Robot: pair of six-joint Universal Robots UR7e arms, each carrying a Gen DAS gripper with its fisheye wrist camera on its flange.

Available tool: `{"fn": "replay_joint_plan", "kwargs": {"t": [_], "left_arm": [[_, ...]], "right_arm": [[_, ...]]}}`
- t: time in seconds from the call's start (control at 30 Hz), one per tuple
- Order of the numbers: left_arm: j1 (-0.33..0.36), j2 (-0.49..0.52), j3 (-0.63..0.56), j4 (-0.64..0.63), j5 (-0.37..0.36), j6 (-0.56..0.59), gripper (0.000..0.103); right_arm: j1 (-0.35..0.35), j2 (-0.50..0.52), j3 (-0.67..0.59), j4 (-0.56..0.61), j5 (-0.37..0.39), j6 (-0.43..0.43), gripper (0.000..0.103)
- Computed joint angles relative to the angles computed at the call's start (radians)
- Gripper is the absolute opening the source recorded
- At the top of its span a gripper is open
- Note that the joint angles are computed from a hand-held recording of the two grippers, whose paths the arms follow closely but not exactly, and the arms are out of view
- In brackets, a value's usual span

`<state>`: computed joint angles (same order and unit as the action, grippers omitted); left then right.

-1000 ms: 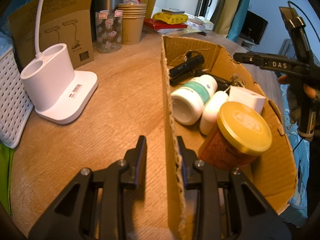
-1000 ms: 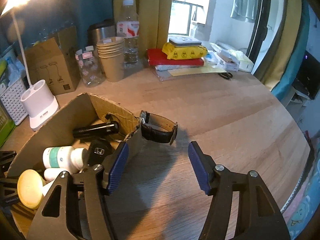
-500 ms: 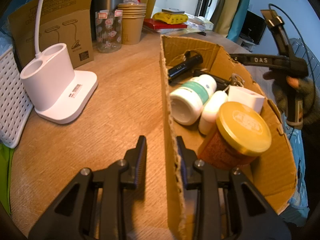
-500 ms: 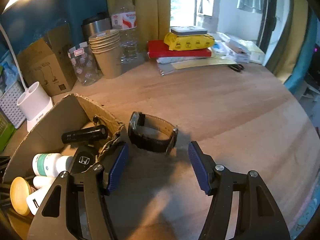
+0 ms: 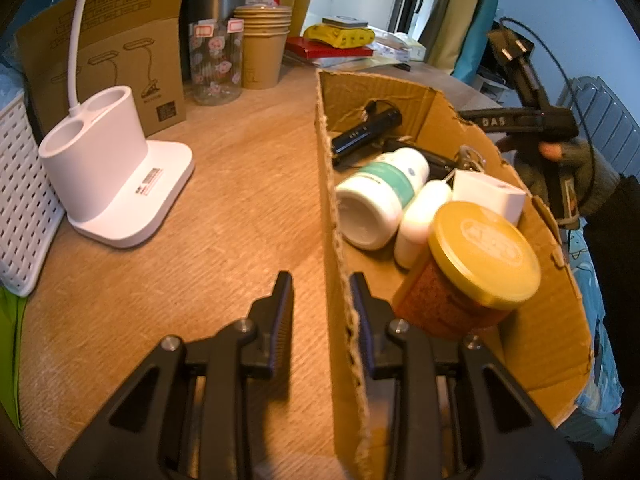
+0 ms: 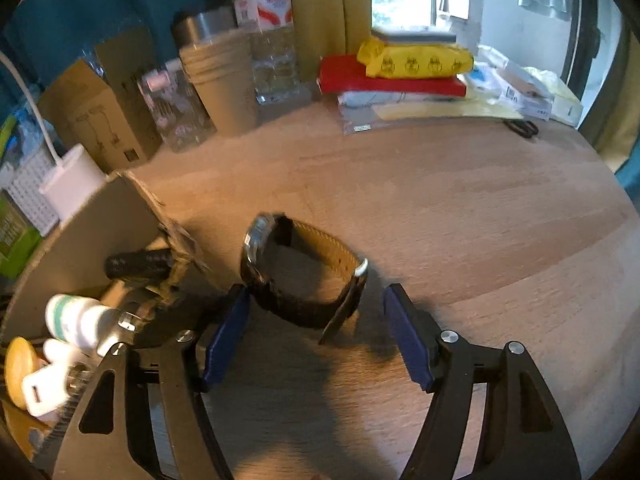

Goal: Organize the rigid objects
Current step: 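Open the right tool and move it to the black leather wristwatch, then grasp the black leather wristwatch with the right tool and lift it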

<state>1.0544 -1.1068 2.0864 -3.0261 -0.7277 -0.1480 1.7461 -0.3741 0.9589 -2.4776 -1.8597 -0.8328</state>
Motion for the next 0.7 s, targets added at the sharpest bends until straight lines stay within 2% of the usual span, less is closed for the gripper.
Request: {"fn": "replay_joint_plan", "kwargs": {"t": [0.23,0.47,0.57,0.7], "left_arm": [[-0.001,0.002,0.000,0.000,-0.001,-0.002,0.031],[-0.001,0.002,0.000,0.000,-0.001,-0.002,0.031],[-0.001,0.002,0.000,0.000,-0.001,-0.002,0.031],[-0.001,0.002,0.000,0.000,-0.001,-0.002,0.031]], "right_arm": [[-0.009,0.006,-0.014,0.016,0.036,-0.010,0.074],[-0.009,0.014,-0.018,-0.078,-0.020,0.009,0.072],[-0.018,-0.001,-0.018,-0.072,-0.007,0.026,0.072],[-0.016,-0.015,0.000,-0.066,-0.002,-0.033,0.072]]}}
